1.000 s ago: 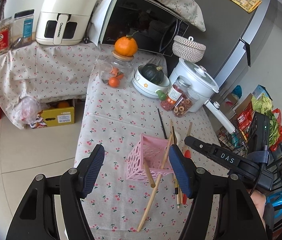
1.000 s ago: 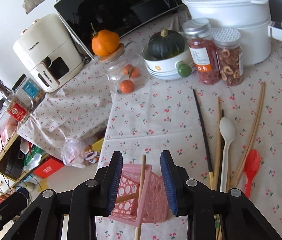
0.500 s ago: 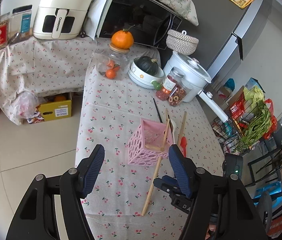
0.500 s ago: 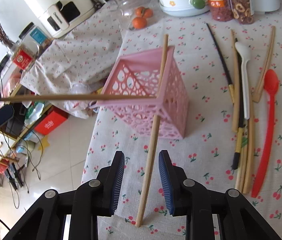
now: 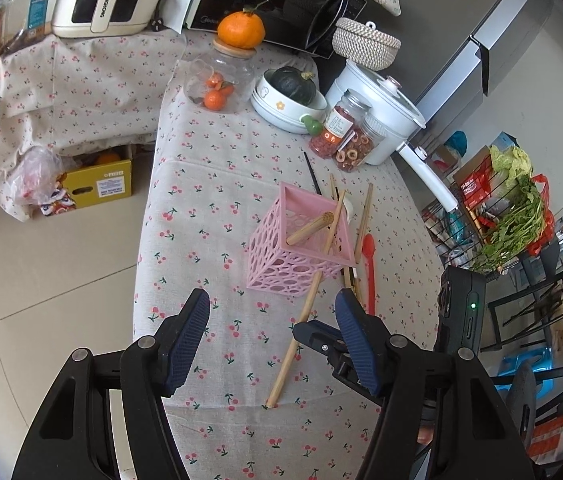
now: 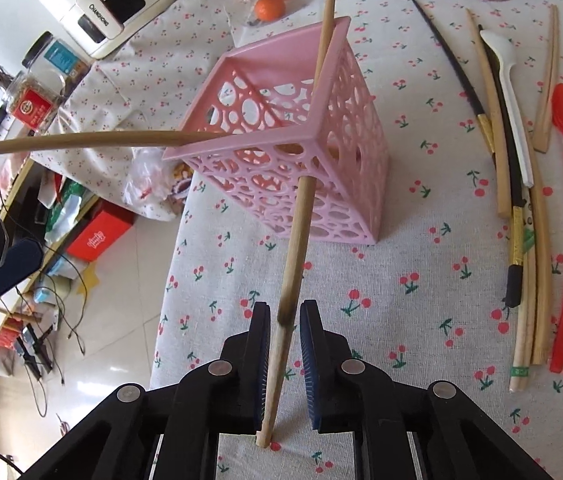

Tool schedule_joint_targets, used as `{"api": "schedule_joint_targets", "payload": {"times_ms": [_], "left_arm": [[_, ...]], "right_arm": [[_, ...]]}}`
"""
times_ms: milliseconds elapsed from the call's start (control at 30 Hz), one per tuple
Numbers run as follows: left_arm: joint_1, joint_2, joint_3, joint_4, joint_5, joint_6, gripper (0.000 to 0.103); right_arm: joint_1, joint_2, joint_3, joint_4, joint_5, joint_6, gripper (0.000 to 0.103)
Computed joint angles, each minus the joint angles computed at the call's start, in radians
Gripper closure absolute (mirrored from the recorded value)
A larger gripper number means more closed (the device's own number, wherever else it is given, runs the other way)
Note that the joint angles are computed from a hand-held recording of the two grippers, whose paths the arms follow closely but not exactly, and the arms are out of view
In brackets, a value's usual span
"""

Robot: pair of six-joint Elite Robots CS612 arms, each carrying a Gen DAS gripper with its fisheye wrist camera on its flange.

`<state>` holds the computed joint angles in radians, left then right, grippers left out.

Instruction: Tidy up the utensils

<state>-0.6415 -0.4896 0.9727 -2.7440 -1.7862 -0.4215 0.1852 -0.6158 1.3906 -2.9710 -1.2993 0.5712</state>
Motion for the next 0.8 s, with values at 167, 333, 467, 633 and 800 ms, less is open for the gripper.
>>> {"api": "schedule_joint_targets", "payload": {"times_ms": [167, 333, 467, 633, 800], "left_arm": [[-0.004, 0.011, -0.02, 0.027, -0.023, 0.042, 0.056], [-0.007, 0.052, -0.084, 0.085, -0.072, 0.092, 0.081], [-0.013, 0.073, -0.119, 0.102, -0.072, 0.102, 0.082], [-0.013, 0.095, -0.159, 0.111, -0.082, 0.098, 0.082], [-0.016, 0.126, -0.217, 0.159, -0.076, 0.11, 0.082]], "right_arm": [[-0.003, 0.019, -0.024, 0.035, 0.065, -0.007, 0.09], [-0.005, 0.009, -0.012, 0.048, 0.093, -0.016, 0.094], [-0.002, -0.01, 0.006, 0.078, 0.097, -0.049, 0.094], [-0.009, -0.022, 0.029, 0.102, 0.13, -0.057, 0.094], [-0.013, -0.033, 0.043, 0.128, 0.164, -0.073, 0.094]]}}
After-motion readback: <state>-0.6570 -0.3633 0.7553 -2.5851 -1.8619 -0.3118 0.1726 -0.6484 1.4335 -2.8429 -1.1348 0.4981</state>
